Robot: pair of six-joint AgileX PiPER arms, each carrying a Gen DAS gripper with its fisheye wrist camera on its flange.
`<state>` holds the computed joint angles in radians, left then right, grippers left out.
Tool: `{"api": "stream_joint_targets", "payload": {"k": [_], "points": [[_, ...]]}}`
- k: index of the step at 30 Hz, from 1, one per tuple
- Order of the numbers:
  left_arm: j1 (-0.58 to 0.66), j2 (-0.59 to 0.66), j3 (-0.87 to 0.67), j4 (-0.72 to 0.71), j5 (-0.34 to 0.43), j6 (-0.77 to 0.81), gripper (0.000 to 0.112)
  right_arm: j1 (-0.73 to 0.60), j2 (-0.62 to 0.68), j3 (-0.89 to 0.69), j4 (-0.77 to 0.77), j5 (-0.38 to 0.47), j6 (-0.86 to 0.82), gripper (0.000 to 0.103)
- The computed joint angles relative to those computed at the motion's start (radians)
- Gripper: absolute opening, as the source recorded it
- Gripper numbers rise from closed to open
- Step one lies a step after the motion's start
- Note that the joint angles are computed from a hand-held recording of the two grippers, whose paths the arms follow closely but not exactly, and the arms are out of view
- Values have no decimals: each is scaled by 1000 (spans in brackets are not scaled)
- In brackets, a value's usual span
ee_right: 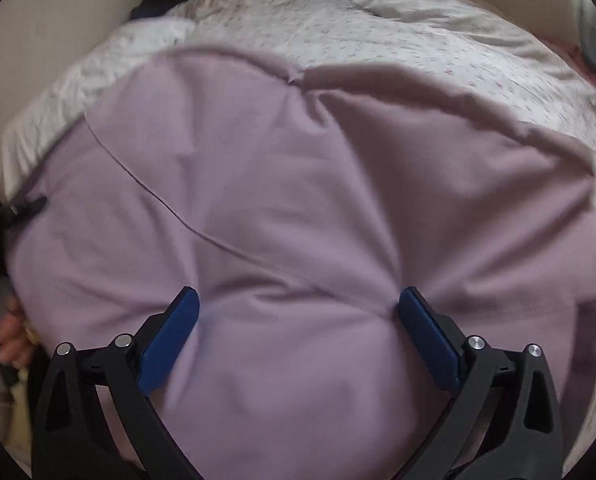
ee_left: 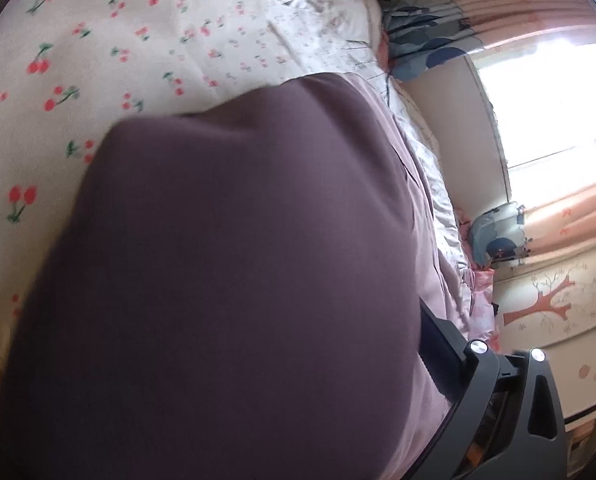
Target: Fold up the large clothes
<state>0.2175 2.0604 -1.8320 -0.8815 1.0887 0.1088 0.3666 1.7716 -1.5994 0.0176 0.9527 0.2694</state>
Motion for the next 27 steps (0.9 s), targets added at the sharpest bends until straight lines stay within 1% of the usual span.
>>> {"api": "stream_joint_targets", "payload": {"k": [2, 3, 4, 5, 6, 7, 8, 9, 10, 11, 12, 13, 14, 15, 16, 17, 18, 19, 20, 21, 22, 24, 26, 27], "points": [[7, 6, -11, 0, 19, -2, 97, 20, -159, 126, 0, -68, 39, 97], [7, -3, 1, 7, 13, -6, 97, 46, -211, 173, -40, -71, 78, 97], [4, -11, 9, 12, 4, -19, 97, 73, -240, 212, -80, -55, 115, 97], [-2, -21, 20, 22, -9, -40, 97, 93, -243, 244, -104, -23, 128, 97], [-10, -37, 37, 31, -24, -67, 97, 110, -237, 276, -132, -19, 126, 97], [-17, -49, 49, 33, -25, -88, 97, 129, -251, 328, -166, -46, 118, 97], [-22, -62, 61, 41, -28, -98, 97, 130, -262, 339, -166, -49, 131, 97], [-35, -84, 79, 66, -48, -105, 97, 128, -270, 324, -158, -29, 157, 97], [-44, -104, 102, 80, -71, -92, 97, 123, -290, 303, -119, -32, 163, 97], [-46, -118, 122, 83, -88, -83, 97, 118, -302, 301, -78, -59, 137, 97], [-47, -123, 130, 84, -97, -84, 97, 135, -298, 279, -75, -62, 139, 97], [-48, -129, 139, 88, -108, -88, 97, 176, -254, 232, -111, -25, 153, 97], [-51, -136, 150, 93, -121, -87, 97, 207, -195, 186, -132, 34, 142, 97], [-54, -137, 149, 98, -123, -86, 97, 246, -112, 130, -190, 112, 132, 97], [-59, -138, 147, 111, -120, -89, 97, 266, -69, 96, -220, 151, 118, 97], [-62, -149, 159, 119, -126, -78, 97, 260, -61, 67, -209, 166, 115, 97], [-63, -152, 159, 121, -129, -69, 97, 236, -86, 61, -159, 141, 103, 97], [-64, -157, 164, 119, -135, -55, 97, 210, -125, 66, -103, 83, 96, 97], [-67, -155, 159, 121, -139, -54, 97, 196, -133, 47, -88, 63, 99, 97], [-69, -153, 156, 125, -140, -61, 97, 191, -126, 7, -112, 66, 113, 97], [-69, -154, 160, 128, -146, -67, 97, 187, -99, -43, -145, 75, 133, 97], [-71, -147, 152, 125, -150, -69, 97, 162, -21, -113, -121, 98, 119, 97], [-66, -137, 140, 105, -141, -58, 97, 149, 118, -194, -93, 180, 49, 97], [-58, -134, 141, 84, -131, -37, 97, 150, 146, -217, -95, 200, 38, 97]]}}
